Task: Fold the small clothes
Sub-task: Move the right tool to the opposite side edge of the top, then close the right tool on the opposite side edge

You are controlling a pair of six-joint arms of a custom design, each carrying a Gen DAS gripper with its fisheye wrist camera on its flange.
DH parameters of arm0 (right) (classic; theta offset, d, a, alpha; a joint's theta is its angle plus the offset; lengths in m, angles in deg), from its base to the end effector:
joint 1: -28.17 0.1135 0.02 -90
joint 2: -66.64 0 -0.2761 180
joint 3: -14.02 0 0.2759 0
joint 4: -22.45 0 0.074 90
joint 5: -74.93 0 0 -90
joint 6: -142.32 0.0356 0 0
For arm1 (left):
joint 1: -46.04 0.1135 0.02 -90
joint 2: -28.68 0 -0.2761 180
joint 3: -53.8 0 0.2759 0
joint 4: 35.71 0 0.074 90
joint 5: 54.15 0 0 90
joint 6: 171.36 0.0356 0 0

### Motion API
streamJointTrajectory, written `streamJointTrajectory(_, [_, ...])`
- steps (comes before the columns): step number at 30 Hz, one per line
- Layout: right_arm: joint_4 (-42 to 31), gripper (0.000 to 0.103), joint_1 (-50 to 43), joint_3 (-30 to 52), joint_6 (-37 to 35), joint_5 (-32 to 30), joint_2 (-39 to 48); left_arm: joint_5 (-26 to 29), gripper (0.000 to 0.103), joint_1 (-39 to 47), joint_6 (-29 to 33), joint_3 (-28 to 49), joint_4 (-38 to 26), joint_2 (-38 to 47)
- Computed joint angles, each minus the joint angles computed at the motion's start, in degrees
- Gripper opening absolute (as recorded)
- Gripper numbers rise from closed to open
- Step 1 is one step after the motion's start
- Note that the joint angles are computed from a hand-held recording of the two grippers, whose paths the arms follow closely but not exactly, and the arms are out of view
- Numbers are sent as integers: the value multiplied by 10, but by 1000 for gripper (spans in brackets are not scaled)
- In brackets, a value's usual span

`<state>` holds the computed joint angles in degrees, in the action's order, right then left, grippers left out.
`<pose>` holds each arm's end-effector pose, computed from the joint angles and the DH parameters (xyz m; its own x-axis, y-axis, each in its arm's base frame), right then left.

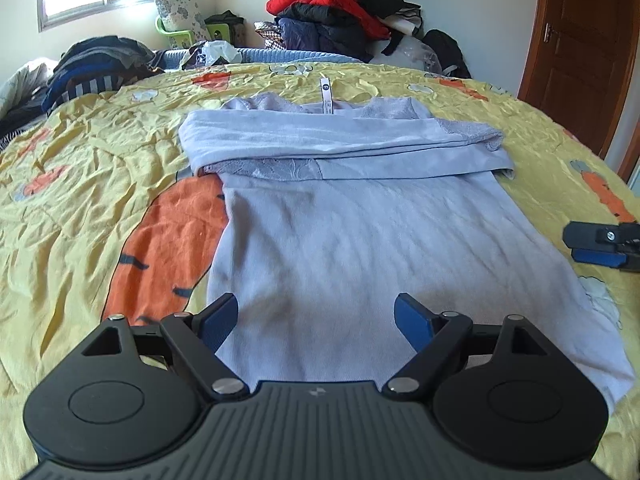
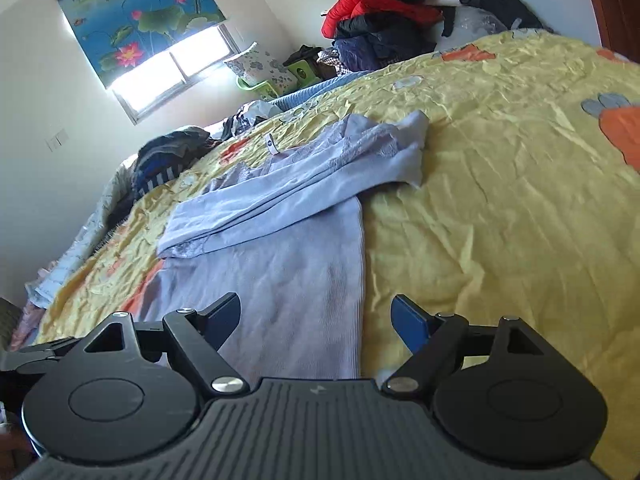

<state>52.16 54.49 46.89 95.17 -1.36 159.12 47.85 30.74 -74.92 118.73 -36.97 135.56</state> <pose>0.2419 0.1102 0.0972 -0.4953 0.4921 -0.7159 0.1231 0.8555 0.5029 0.3691 -0.1086 0.1188 -0.6109 0.2809 -0.7402 0.4758 0.8775 -0.0597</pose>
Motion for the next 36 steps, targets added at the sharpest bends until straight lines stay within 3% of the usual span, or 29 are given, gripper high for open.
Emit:
streamJointTrajectory(5, [23,81,20,-63,2,-24,-42,95,86,62,24,-21,-41,-17])
streamJointTrajectory(10, [60,79,42,-110,15,-31,-54,178,89,115,91,-50,-63,-31])
streamJointTrajectory(16, [139,54,25,-152,55,-71,-37,299,103,162,173,-53,-112,-21])
streamJointTrajectory(17, [152,46,17,-158,61,-86,-31,305,103,165,185,-56,-112,-21])
streamJointTrajectory(20, [214,35,-5,-172,73,-148,11,305,103,170,218,-61,-120,-24])
streamJointTrajectory(24, [190,34,3,-174,50,-168,-10,303,103,196,226,-71,-114,-30])
streamJointTrajectory(27, [231,34,-9,-173,58,-197,22,327,103,205,210,-49,-137,-16])
streamJointTrajectory(32, [286,23,-26,-166,74,-233,75,365,103,208,222,12,-228,15])
streamJointTrajectory(36, [350,14,-43,-180,92,-248,118,435,103,239,255,53,-314,54])
